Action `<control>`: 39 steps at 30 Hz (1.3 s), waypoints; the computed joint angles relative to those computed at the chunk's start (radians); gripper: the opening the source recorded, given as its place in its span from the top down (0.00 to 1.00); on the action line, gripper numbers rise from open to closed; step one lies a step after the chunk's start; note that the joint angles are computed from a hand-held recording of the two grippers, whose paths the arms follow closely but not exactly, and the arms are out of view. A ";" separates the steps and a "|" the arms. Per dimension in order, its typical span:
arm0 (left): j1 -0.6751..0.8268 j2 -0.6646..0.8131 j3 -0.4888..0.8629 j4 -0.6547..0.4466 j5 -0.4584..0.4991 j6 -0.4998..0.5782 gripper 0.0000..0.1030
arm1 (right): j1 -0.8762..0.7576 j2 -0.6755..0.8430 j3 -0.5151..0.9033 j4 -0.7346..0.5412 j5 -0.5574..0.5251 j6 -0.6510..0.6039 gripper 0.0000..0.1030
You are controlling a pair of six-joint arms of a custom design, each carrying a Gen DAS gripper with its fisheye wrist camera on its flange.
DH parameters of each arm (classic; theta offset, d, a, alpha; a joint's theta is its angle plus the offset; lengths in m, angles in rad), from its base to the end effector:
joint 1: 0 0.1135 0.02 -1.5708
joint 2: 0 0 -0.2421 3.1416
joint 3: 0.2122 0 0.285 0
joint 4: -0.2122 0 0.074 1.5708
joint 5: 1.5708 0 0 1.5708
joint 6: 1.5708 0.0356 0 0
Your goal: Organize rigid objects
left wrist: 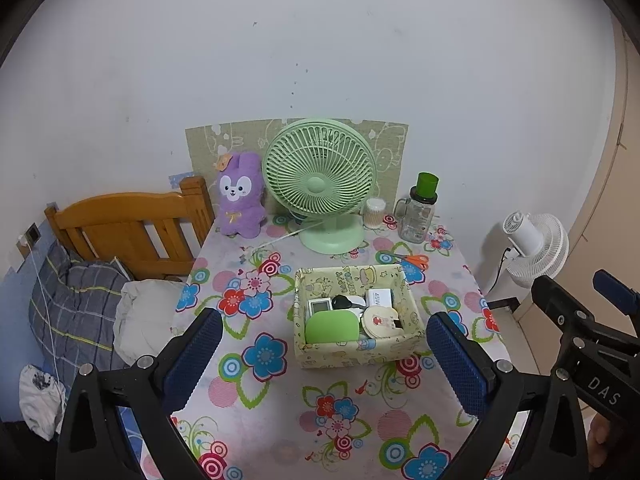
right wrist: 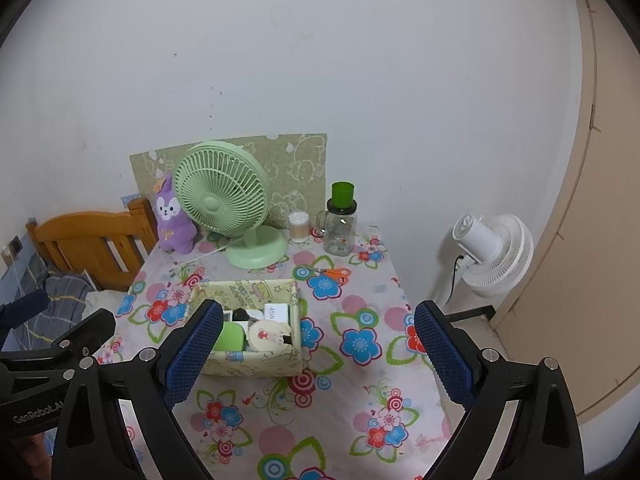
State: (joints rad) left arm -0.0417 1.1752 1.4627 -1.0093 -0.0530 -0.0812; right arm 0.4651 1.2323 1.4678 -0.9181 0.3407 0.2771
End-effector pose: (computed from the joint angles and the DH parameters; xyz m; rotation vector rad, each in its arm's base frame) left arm 0.2589 -0.0089 0.4011 -0.0727 2.2902 -0.0030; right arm 0.2556 0.1149 0.3974 -0.0272 2.2075 0.0269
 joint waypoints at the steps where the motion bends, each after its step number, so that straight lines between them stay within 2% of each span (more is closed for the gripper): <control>1: -0.002 -0.002 -0.003 0.001 -0.003 0.000 0.00 | 0.001 0.002 0.001 -0.002 0.001 0.003 0.05; 15: -0.017 -0.024 -0.021 -0.018 -0.004 -0.013 0.00 | 0.007 -0.023 -0.022 -0.008 -0.013 0.021 0.05; 24: -0.040 -0.028 -0.013 -0.026 -0.051 -0.017 0.00 | 0.025 -0.029 -0.023 -0.015 0.026 0.027 0.05; 39: 0.004 -0.054 -0.018 -0.027 -0.044 -0.004 0.00 | 0.061 -0.017 -0.002 -0.006 0.046 0.017 0.05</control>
State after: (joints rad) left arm -0.0375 1.1213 1.4446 -1.0360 -0.0971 -0.0849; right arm 0.5259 1.2155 1.4654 -0.9240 0.3867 0.2946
